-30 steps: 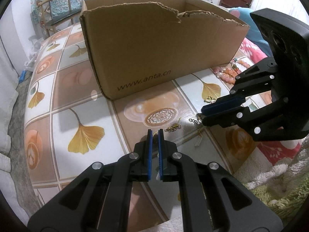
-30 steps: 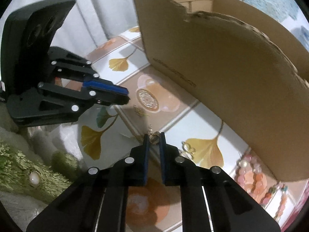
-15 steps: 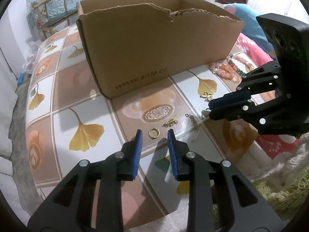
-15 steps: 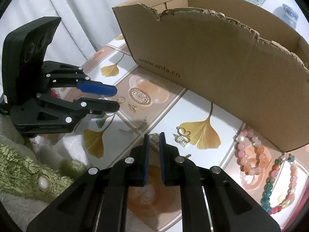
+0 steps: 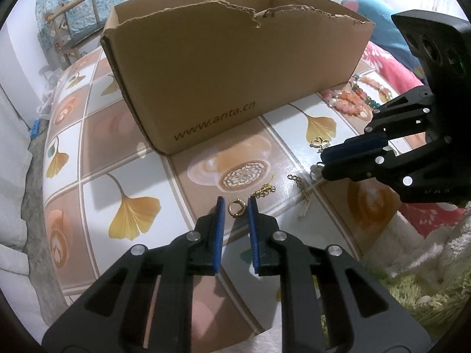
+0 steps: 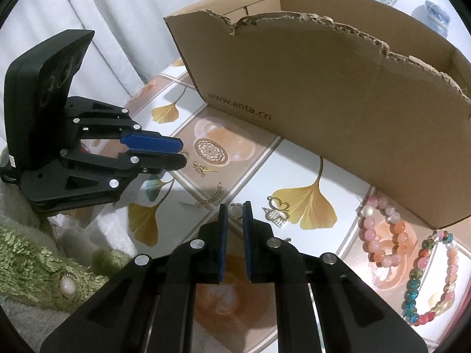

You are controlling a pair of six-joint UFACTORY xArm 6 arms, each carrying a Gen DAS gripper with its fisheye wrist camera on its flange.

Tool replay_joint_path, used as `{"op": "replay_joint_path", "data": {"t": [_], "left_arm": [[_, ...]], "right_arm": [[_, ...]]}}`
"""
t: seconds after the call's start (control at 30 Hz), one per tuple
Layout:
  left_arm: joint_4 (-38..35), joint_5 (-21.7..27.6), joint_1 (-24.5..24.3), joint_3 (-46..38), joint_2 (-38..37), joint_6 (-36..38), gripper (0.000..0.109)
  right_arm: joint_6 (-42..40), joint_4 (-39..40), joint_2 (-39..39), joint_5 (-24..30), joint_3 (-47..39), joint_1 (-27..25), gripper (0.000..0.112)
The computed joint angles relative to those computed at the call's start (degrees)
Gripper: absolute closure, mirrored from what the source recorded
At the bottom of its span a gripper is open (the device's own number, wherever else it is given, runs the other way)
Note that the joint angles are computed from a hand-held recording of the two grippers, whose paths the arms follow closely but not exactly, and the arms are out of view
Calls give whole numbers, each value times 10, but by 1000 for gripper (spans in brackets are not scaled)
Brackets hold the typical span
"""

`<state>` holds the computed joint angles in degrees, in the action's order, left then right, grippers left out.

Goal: Organize jewelry
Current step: 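Close the left gripper on the small gold ring, then carry the gold ring over the box and open the left gripper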

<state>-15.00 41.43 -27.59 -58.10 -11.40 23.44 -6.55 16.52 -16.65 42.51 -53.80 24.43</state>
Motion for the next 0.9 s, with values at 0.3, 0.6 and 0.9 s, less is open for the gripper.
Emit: {"op": "replay_joint_path", "data": {"t": [0.3, 0.6, 0.9], "left_arm": [[23, -16, -4, 5, -1, -12, 99], [25, -37, -1, 10, -33, -21, 99], [-91, -66, 8, -108, -11, 75, 99]], "right_arm": [[8, -1, -6, -9, 5, -2, 102], [18, -4, -44, -22, 8, -6, 102], [-44, 26, -45, -49, -80, -46, 102]]}}
